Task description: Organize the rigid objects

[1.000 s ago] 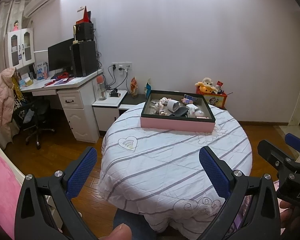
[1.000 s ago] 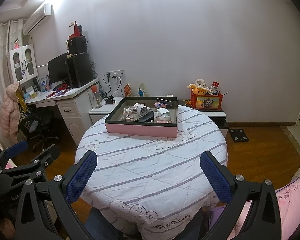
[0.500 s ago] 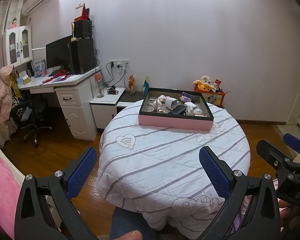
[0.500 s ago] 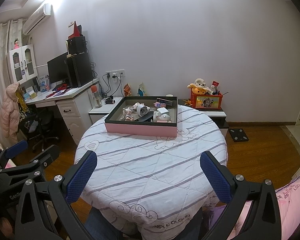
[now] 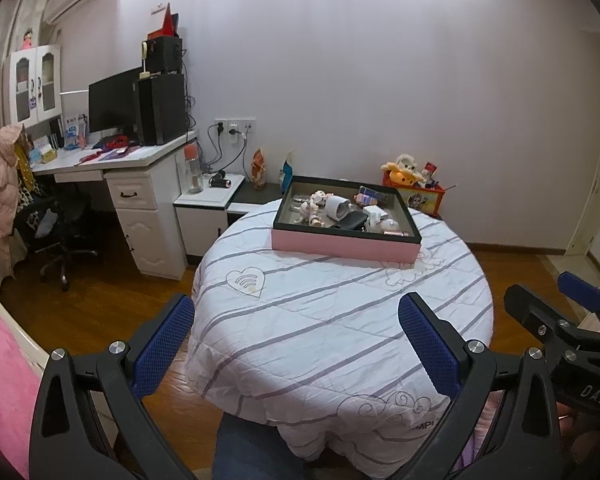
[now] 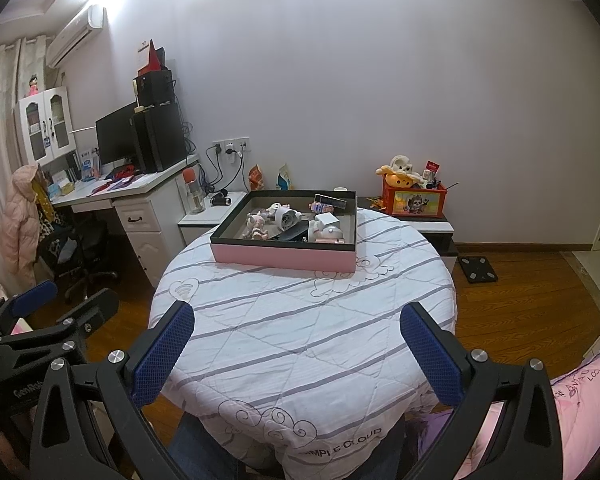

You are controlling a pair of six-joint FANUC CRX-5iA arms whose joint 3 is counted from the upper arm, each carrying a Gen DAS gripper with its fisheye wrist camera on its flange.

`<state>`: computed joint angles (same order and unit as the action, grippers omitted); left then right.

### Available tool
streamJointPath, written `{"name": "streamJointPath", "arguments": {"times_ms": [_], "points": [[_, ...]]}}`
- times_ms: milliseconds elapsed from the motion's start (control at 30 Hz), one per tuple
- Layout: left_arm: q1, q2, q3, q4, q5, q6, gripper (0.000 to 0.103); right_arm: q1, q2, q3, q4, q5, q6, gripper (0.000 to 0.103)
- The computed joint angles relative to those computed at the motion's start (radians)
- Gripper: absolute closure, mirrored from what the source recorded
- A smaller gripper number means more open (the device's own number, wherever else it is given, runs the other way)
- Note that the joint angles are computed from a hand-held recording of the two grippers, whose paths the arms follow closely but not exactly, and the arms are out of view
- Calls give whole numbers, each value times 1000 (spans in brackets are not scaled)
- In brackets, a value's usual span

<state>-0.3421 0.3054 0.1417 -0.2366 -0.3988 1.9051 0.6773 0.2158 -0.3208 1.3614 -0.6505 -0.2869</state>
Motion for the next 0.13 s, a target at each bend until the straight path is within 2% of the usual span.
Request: {"name": "streamJointPath", "arguments": {"times_ms": [133], "points": [[-1,-4,0,-15,-2,20,0,-1,1,2,-1,1,1,0]]}}
